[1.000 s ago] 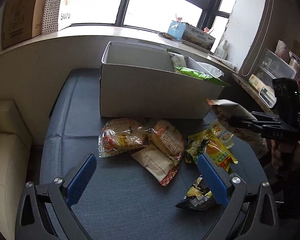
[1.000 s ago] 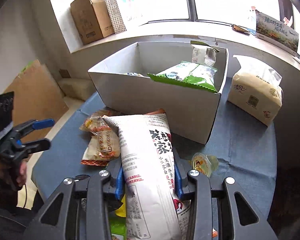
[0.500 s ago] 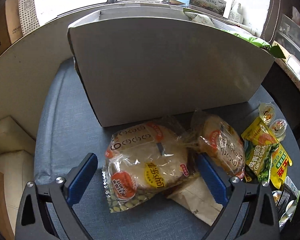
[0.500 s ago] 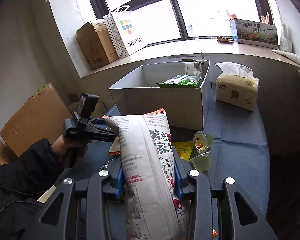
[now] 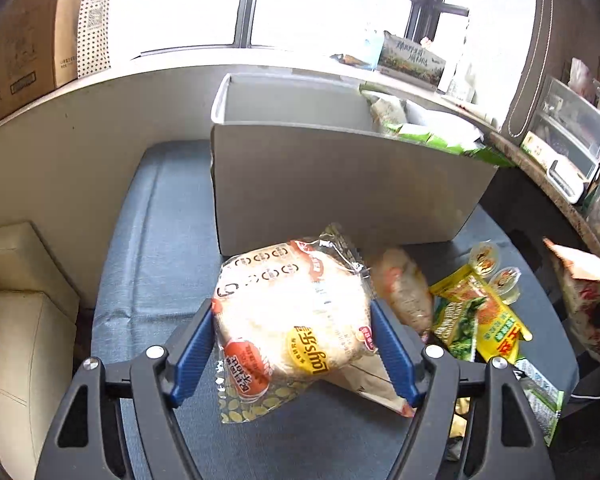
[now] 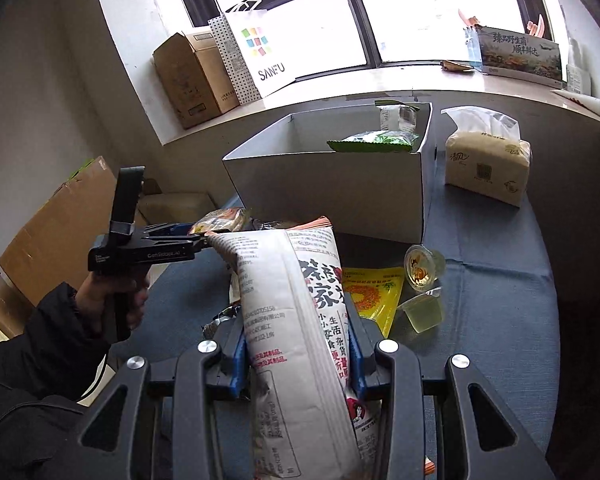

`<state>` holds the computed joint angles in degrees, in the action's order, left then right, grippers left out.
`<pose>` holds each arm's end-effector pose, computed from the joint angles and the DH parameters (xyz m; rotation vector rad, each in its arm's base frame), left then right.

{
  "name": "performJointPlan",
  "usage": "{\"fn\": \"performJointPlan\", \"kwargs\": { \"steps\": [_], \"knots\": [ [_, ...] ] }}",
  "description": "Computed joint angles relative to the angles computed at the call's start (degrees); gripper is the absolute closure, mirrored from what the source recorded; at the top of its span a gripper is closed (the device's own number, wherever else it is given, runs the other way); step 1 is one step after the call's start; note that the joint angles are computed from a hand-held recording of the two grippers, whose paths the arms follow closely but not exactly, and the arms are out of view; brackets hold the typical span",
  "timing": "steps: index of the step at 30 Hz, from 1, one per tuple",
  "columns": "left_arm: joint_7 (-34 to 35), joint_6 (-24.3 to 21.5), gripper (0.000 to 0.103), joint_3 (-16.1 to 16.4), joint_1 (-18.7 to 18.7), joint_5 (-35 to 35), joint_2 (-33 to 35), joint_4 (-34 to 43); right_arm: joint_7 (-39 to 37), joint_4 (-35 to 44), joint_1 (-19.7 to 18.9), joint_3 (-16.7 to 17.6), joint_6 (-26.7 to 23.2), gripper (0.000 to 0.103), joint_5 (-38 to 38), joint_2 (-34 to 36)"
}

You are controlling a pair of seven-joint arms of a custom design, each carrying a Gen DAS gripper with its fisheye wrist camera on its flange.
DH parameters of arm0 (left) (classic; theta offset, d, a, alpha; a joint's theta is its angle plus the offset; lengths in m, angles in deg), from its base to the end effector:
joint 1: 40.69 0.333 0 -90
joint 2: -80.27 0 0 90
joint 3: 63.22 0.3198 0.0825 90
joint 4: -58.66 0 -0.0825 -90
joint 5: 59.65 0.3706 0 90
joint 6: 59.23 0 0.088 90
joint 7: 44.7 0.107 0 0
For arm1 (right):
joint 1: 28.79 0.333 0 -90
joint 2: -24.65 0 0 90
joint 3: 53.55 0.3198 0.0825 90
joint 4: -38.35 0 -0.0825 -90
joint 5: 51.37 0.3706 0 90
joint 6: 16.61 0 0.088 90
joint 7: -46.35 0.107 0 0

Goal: Organize snacks
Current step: 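Drop white printed bag in box with right tool while left drops bread bun, then withdraw both tools from the box over the table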

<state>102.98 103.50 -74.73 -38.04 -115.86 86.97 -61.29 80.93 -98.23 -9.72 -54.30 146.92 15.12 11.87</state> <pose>0.5860 -0.0442 0.4330 -1.5757 2.1181 -1.0299 0.4728 0.1041 0.4723 -1.7956 1.3764 -0.2725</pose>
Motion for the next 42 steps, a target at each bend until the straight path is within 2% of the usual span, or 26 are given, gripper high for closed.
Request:
{"fn": "performJointPlan", "kwargs": {
  "steps": [2, 5, 8, 10, 13, 16, 19, 21, 25, 27, 28, 29, 31, 33, 34, 36, 39, 41, 42],
  "knots": [
    [7.1, -0.4, 0.024, -0.5, 0.5, -8.2, -3.9, -2.2, -0.5, 0.7, 0.3, 0.1, 0.3, 0.061, 0.9, 0.6],
    [13.5, -2.0, 0.024, 1.6, -1.1, -15.9, -7.9, -3.0, -0.9, 2.7, 0.5, 0.3, 0.6, 0.061, 2.8, 1.9],
    [15.2, -3.2, 0.024, 3.3, -3.4, -19.0, -8.3, -0.1, -1.9, 6.7, 0.4, 0.5, 1.3, 0.061, 5.1, 3.8],
    [15.1, -2.8, 0.024, 3.9, -4.3, -18.5, -7.5, 2.5, -1.2, 10.6, -0.3, 0.8, 1.6, 0.061, 5.0, 6.1],
    [11.2, -2.4, 0.024, 3.6, -4.9, -14.4, -4.0, 8.1, 6.5, 17.0, -2.2, 1.8, 4.2, 0.061, -1.4, 11.1],
    [5.3, -2.2, 0.024, 2.4, -4.7, -8.2, 0.8, 14.8, 16.1, 25.1, -4.5, 2.0, 2.6, 0.061, -8.3, 17.2],
    [-3.7, -1.9, 0.024, 1.8, -4.9, 2.0, 6.3, 21.9, 23.6, 34.9, -6.5, 2.2, -1.5, 0.061, -16.5, 24.2],
    [-9.5, -2.1, 0.024, 2.1, -5.4, 7.9, 10.0, 26.7, 32.8, 41.5, -5.8, 0.3, -3.8, 0.061, -26.4, 29.2],
    [-18.6, -3.7, 0.023, 3.1, -6.4, 17.6, 16.3, 34.8, 42.3, 51.9, -5.7, -1.5, -7.9, 0.06, -36.9, 36.5],
    [-25.2, -6.6, 0.016, 5.5, -8.2, 24.9, 19.2, 39.0, 44.1, 56.7, -6.8, -1.0, -12.1, 0.054, -39.7, 39.5],
    [-28.8, -8.0, 0.003, 7.1, -9.3, 28.7, 20.5, 40.7, 45.8, 58.9, -7.0, -1.1, -14.0, 0.028, -41.4, 40.9],
    [-30.9, -8.4, 0.0, 7.7, -9.8, 31.1, 21.3, 41.6, 48.0, 59.5, -6.6, -1.7, -13.9, 0.0, -43.6, 41.5],
    [-32.3, -8.6, 0.0, 7.1, -9.2, 33.1, 21.7, 41.5, 51.9, 57.4, -5.5, -3.1, -9.5, 0.0, -47.6, 40.6],
    [-32.0, -9.4, 0.0, 4.8, -7.3, 33.1, 21.8, 41.1, 49.8, 55.9, -8.1, 0.2, -7.7, 0.0, -46.4, 39.6],
    [-31.8, -8.9, 0.0, 3.7, -6.4, 32.9, 21.5, 40.3, 49.9, 55.5, -8.5, 0.6, -7.5, 0.0, -46.7, 39.2],
    [-32.1, -8.1, 0.0, 1.8, -4.8, 33.2, 21.0, 39.2, 51.6, 54.5, -7.8, -0.3, -6.6, 0.0, -49.4, 38.4],
    [-30.8, -6.4, 0.0, -2.1, -1.5, 32.1, 19.5, 36.5, 48.9, 51.0, -8.8, 1.6, -2.2, 0.0, -49.2, 35.8],
    [-29.4, -5.3, 0.0, -4.6, 0.8, 31.7, 18.2, 34.4, 49.4, 48.7, -8.0, 1.0, 0.7, 0.0, -50.5, 33.9],
    [-29.0, -4.8, 0.0, -5.6, 1.6, 31.9, 17.5, 33.4, 48.1, 48.3, -8.6, 1.9, 1.0, 0.0, -50.0, 33.2]
  ]
}}
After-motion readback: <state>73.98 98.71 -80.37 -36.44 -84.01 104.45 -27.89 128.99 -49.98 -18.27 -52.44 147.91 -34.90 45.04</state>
